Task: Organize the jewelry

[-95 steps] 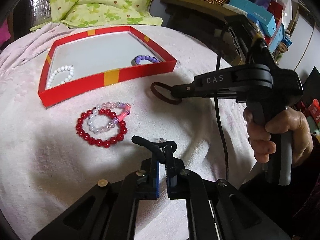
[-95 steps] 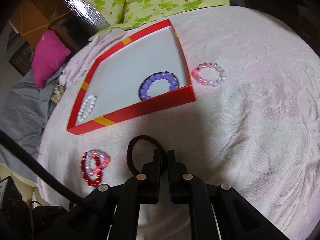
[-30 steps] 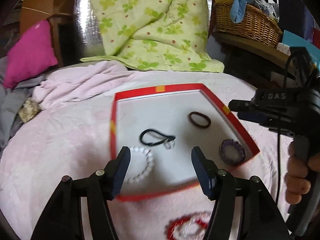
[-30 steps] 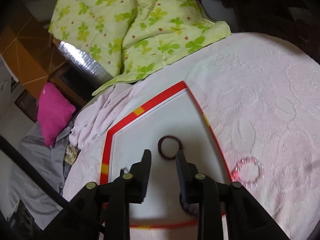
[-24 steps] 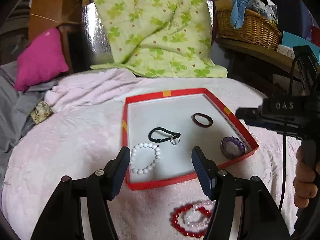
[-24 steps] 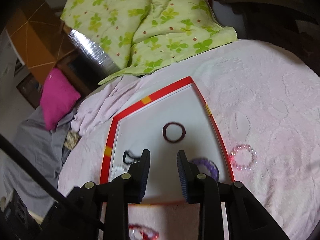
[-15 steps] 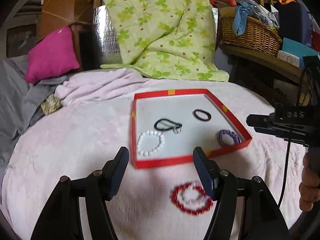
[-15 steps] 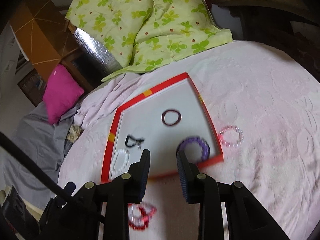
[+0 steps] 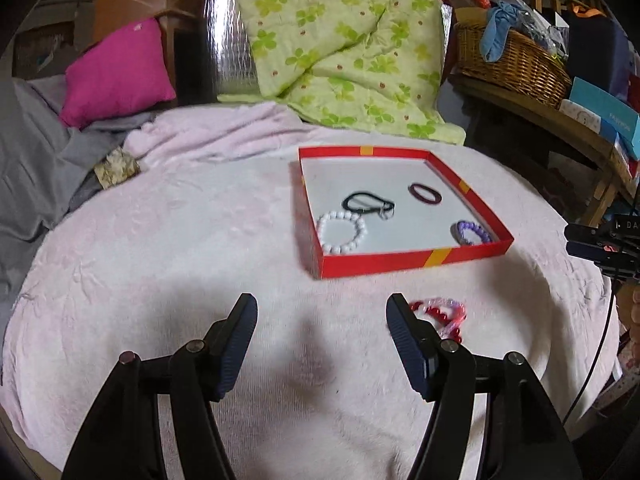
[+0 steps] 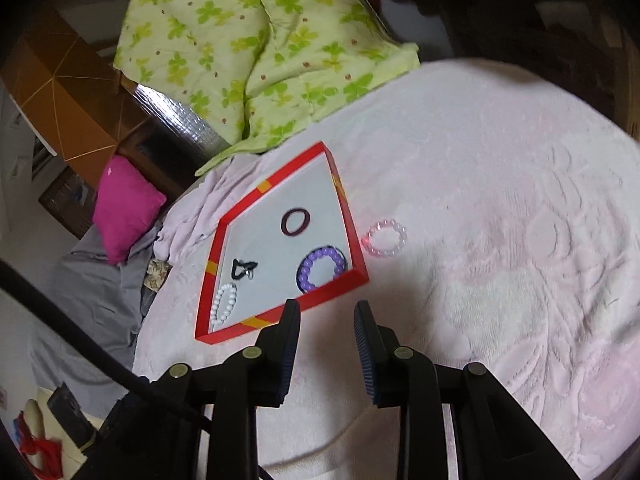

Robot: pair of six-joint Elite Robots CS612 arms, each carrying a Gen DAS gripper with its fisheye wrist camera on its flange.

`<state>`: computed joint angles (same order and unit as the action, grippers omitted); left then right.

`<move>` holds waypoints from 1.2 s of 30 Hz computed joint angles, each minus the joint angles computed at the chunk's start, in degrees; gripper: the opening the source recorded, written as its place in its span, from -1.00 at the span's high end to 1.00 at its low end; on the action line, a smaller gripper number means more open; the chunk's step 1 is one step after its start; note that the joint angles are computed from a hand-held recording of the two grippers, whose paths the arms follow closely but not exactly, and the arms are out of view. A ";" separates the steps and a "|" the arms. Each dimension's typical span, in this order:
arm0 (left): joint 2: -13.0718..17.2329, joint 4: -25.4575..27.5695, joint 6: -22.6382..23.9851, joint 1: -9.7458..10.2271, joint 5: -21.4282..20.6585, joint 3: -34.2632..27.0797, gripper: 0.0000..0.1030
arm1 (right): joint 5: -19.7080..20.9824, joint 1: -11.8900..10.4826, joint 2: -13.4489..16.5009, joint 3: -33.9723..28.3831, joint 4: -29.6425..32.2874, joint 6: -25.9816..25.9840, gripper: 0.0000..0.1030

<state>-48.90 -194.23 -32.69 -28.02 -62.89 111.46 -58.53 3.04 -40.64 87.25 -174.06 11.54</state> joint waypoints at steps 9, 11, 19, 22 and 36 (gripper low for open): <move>0.38 5.55 0.99 0.33 -3.88 -1.73 -0.32 | 5.12 2.45 1.42 -3.28 13.59 -9.98 0.41; 0.47 6.70 0.73 0.44 -4.88 -2.17 -0.32 | 5.52 3.36 1.91 -4.17 16.80 -12.18 0.41; 0.47 7.69 0.74 0.63 -5.57 -2.26 -0.32 | 9.75 4.86 4.74 -8.25 28.44 -11.73 0.41; 0.45 7.68 0.87 0.64 -5.61 -2.17 -0.32 | 10.22 4.96 5.53 -8.85 28.52 -8.01 0.41; 0.66 8.29 2.77 0.34 -5.96 -2.35 -0.32 | 8.56 4.47 6.15 -7.47 16.34 1.41 0.83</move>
